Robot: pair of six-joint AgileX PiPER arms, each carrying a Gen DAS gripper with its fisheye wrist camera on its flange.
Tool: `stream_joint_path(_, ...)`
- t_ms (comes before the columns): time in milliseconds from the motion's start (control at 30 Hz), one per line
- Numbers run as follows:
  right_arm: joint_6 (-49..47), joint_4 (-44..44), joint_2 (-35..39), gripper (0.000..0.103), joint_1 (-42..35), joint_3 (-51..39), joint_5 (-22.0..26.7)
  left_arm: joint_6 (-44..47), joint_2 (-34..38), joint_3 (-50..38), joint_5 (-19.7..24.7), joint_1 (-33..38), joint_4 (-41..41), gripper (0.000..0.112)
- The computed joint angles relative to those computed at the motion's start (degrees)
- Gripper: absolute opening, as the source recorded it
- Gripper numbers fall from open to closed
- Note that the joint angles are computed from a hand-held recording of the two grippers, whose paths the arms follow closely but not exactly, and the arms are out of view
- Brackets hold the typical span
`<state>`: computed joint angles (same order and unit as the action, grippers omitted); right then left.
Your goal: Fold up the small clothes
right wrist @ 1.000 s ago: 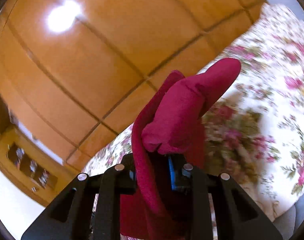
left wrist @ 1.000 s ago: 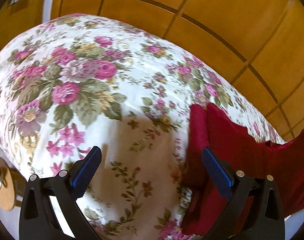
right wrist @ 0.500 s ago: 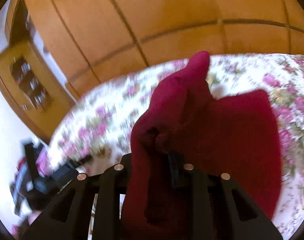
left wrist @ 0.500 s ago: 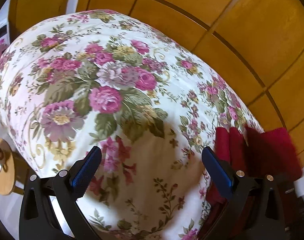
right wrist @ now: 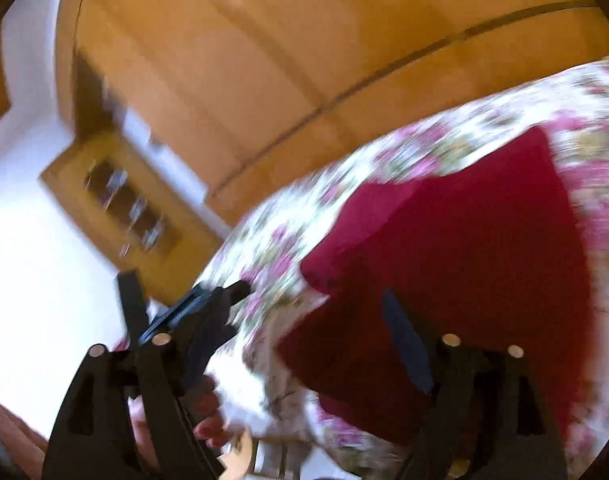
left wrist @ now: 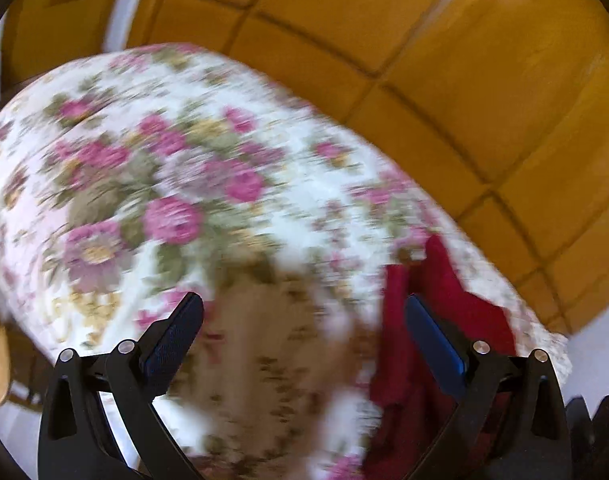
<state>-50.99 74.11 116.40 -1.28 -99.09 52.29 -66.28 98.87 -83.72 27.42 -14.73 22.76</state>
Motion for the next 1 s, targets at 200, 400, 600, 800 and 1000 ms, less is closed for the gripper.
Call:
stream_joint_path(200,13.4,-15.0,-7.4,0.087,-4.6,10.1,-19.1,29.2,-1.2,0.9,-12.0,-3.0,-25.0,0.099)
stream_joint_path(400,18.1,-22.3,-5.5,0.088,-4.1,9.2,-18.9,37.4,9.4,-14.2,1.2,-7.5,-24.6,0.060)
stream_joint_path(600,22.6,-36.5,-3.5,0.091,-0.7,9.2,-20.3,50.3,6.8,-11.7,8.4,-2.6,-43.1,0.008)
stream_joint_path(800,25.1,-45.5,-0.6,0.096,-0.4,8.7,-18.0,50.3,4.6,-3.8,9.1,-5.5,-35.8,0.006)
stream_joint_path(1000,19.9,-41.3,-1.4,0.100,-1.4,10.9,-19.1,45.0,5.3,-4.3,8.4,-9.0,-23.8,0.006)
